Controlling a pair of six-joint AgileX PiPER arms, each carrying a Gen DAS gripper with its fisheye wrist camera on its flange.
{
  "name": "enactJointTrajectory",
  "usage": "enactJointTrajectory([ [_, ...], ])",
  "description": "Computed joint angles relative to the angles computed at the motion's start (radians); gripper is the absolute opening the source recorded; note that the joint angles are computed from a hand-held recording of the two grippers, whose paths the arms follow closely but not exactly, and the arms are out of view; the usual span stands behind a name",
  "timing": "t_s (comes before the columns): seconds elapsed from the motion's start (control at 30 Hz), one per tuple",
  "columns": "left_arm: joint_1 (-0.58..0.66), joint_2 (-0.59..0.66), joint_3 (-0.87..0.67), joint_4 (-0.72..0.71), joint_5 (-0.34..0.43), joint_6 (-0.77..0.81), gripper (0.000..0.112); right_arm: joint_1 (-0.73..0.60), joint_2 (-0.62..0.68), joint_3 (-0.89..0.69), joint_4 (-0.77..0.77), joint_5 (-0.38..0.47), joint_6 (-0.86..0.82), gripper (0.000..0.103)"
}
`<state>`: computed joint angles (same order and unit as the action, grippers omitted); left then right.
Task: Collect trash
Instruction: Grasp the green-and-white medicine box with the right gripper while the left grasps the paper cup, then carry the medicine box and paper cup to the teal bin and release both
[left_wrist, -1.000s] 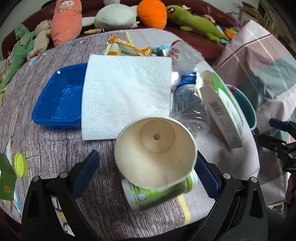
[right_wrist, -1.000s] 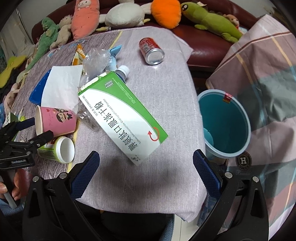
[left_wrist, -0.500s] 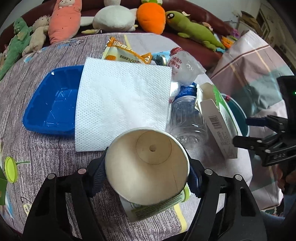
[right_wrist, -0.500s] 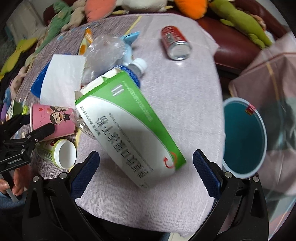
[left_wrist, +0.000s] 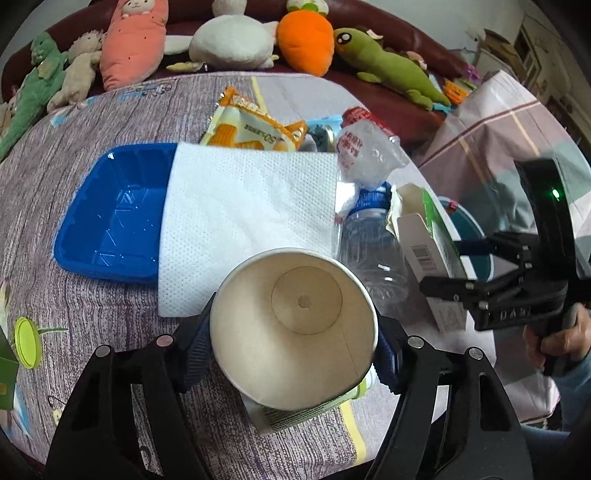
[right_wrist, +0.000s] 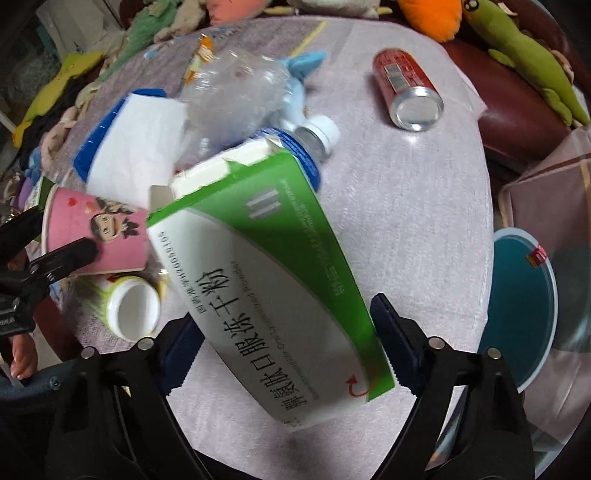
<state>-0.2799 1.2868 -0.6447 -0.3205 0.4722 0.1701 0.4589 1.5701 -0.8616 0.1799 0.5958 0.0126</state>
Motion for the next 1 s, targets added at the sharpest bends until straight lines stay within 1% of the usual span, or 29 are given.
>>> enactJointTrajectory([
  [0.13,0.003,-0.037,-0.018,0.022,0.024,-0.033,0.072,0.000,-0.060,0.026,0.033,-0.014,0.003,0.079],
  [0.27,-0.016,-0.074,-0.057,0.031,0.067,-0.064,0.072,-0.040,-0.136,0.040,0.038,-0.005,0.029,0.079],
  [0.37,-0.079,-0.090,-0.105,0.094,0.092,-0.140,0.072,-0.130,-0.203,0.062,0.091,0.010,-0.021,0.079],
  [0.47,-0.155,-0.062,-0.177,0.129,0.112,-0.194,0.072,-0.226,-0.277,0.090,0.097,0.031,-0.045,0.079],
  [0.6,-0.293,0.026,-0.293,0.219,0.116,-0.300,0.072,-0.413,-0.357,0.121,0.157,0.066,-0.148,0.079],
  [0.7,-0.384,0.135,-0.403,0.238,0.121,-0.334,0.072,-0.619,-0.388,0.131,0.238,0.104,-0.294,0.079],
  [0.83,-0.471,0.325,-0.581,0.207,0.139,-0.316,0.072,-0.871,-0.359,0.112,0.321,0.141,-0.460,0.079],
  [0.9,-0.501,0.444,-0.698,0.190,0.166,-0.306,0.072,-0.952,-0.330,0.102,0.347,0.145,-0.517,0.079],
  [0.97,-0.523,0.538,-0.798,0.169,0.195,-0.297,0.072,-1.050,-0.292,0.095,0.398,0.158,-0.606,0.079],
  [1.0,-0.534,0.586,-0.849,0.172,0.211,-0.303,0.072,-1.077,-0.280,0.096,0.410,0.156,-0.628,0.079],
])
